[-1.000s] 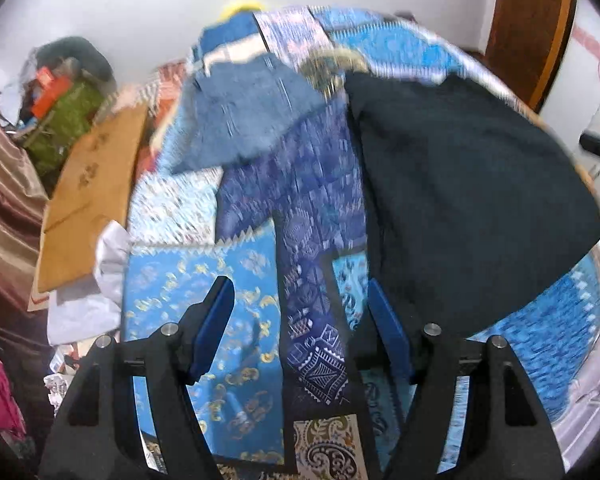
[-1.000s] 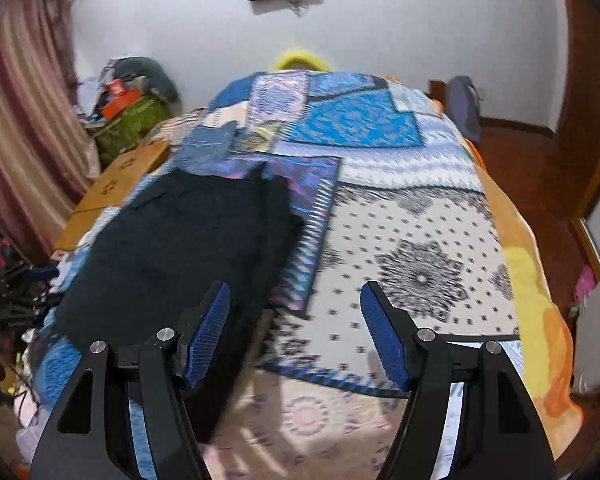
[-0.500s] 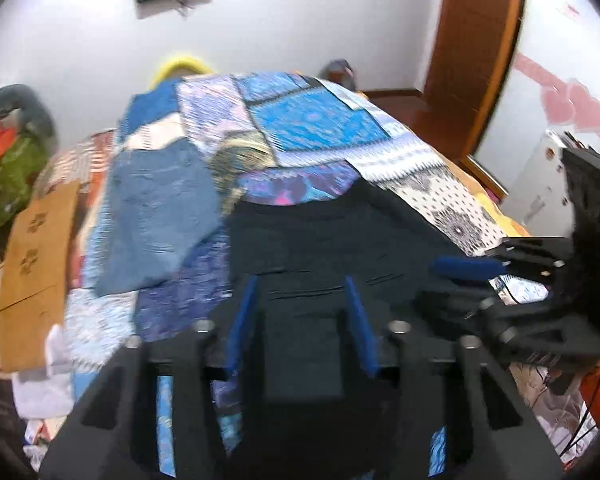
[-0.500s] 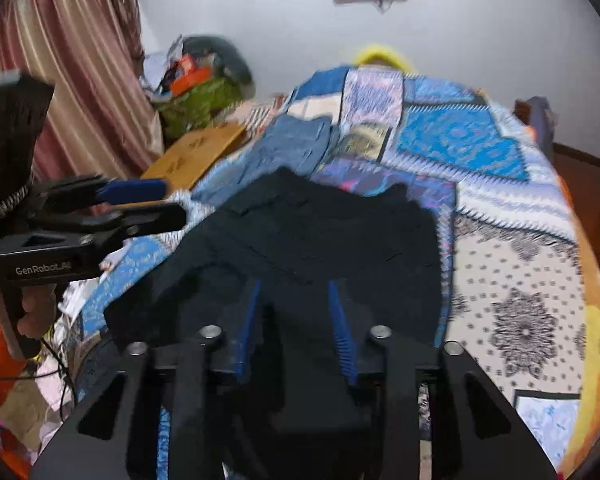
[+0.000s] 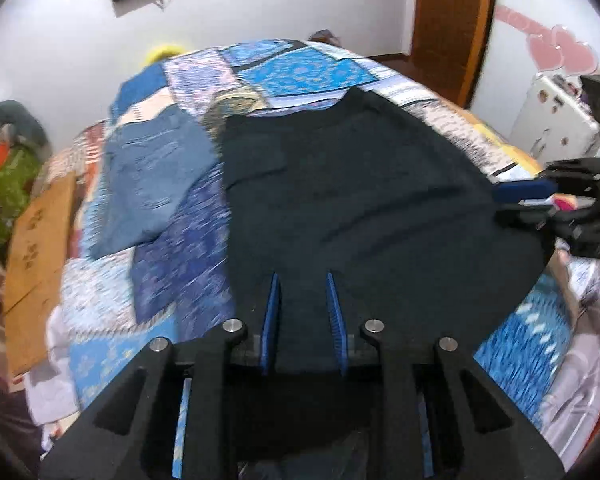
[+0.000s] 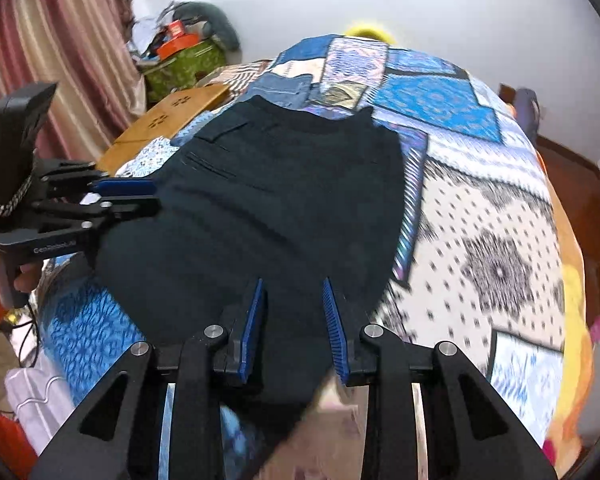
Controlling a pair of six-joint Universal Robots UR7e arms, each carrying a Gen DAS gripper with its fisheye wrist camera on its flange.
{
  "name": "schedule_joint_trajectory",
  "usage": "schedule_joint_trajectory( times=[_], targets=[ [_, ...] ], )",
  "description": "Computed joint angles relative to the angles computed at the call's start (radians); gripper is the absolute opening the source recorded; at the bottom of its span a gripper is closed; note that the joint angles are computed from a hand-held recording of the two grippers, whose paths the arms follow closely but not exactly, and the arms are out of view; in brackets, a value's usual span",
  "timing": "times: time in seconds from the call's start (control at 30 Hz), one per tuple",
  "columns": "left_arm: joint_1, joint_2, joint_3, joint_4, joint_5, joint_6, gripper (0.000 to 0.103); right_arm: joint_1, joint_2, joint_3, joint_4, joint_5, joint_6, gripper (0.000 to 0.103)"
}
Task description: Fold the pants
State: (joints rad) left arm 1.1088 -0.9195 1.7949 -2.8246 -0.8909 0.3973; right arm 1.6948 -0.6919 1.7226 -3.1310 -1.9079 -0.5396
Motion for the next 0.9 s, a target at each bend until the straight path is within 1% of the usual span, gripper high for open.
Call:
schedule_joint_trajectory(
  times=[0.03, 0.1, 0.17, 0.2, 0.23, 0.27, 0.3, 0.33, 0.4, 0.43, 0.47, 0.5, 0.57, 0.63, 0.67, 0.73, 0.87, 0.9],
  targets=[
    [0.0, -0.015, 0.016, -0.009, 0.009, -0.014, 0.031, 0.0, -0.009, 0.016, -0.016, -0.005, 0.011, 0.026],
    [0.008, -0.036, 0.031, -0.009, 0.024, -0.038, 0.035, 0.0, -0.018, 0.039, -0.061, -0.054, 0.021, 0.028],
    [0.017, -0.051, 0.034, 0.006, 0.058, -0.073, 0.043, -0.014, -0.045, 0.067, -0.065, -0.035, 0.05, 0.03],
    [0.025, -0.059, 0.029, 0.028, 0.055, -0.095, 0.046, -0.02, -0.057, 0.077, -0.067, -0.038, 0.067, 0.03],
    [0.031, -0.066, 0.023, 0.043, 0.064, -0.12, 0.047, -0.018, -0.06, 0.081, -0.076, -0.061, 0.071, 0.032],
    [0.028, -0.063, 0.015, 0.047, 0.114, -0.133, 0.046, -0.01, -0.055, 0.078, -0.09, -0.114, 0.066, 0.032],
    [0.025, -0.062, 0.012, 0.047, 0.147, -0.134, 0.046, -0.006, -0.051, 0.076, -0.107, -0.158, 0.052, 0.032],
    [0.024, -0.065, 0.004, 0.044, 0.158, -0.132, 0.046, -0.008, -0.058, 0.08, -0.114, -0.163, 0.052, 0.032],
    [0.029, -0.08, -0.014, 0.058, 0.123, -0.149, 0.046, -0.015, -0.076, 0.087, -0.11, -0.141, 0.075, 0.034],
    [0.028, -0.084, -0.026, 0.066, 0.103, -0.16, 0.047, -0.015, -0.082, 0.084, -0.106, -0.13, 0.086, 0.039],
    [0.023, -0.083, -0.035, 0.07, 0.089, -0.162, 0.05, -0.013, -0.084, 0.078, -0.108, -0.121, 0.092, 0.047],
    [0.02, -0.079, -0.046, 0.071, 0.074, -0.157, 0.053, -0.01, -0.083, 0.075, -0.119, -0.113, 0.091, 0.051],
    [0.014, -0.06, -0.07, 0.069, 0.052, -0.144, 0.075, -0.005, -0.075, 0.063, -0.143, -0.084, 0.088, 0.065],
    [0.014, -0.035, -0.103, 0.08, 0.012, -0.139, 0.078, -0.001, -0.064, 0.044, -0.139, -0.058, 0.094, 0.071],
    [0.017, -0.023, -0.123, 0.107, -0.002, -0.144, 0.079, -0.001, -0.054, 0.024, -0.122, -0.041, 0.1, 0.073],
    [0.025, 0.012, -0.173, 0.174, -0.02, -0.158, 0.079, -0.005, -0.033, -0.005, -0.089, -0.026, 0.107, 0.073],
    [0.048, 0.081, -0.261, 0.297, -0.031, -0.192, 0.079, -0.023, 0.007, -0.069, 0.01, -0.003, 0.142, 0.074],
    [0.056, 0.101, -0.292, 0.349, -0.029, -0.219, 0.079, -0.031, 0.013, -0.082, 0.04, 0.007, 0.157, 0.074]
  ],
)
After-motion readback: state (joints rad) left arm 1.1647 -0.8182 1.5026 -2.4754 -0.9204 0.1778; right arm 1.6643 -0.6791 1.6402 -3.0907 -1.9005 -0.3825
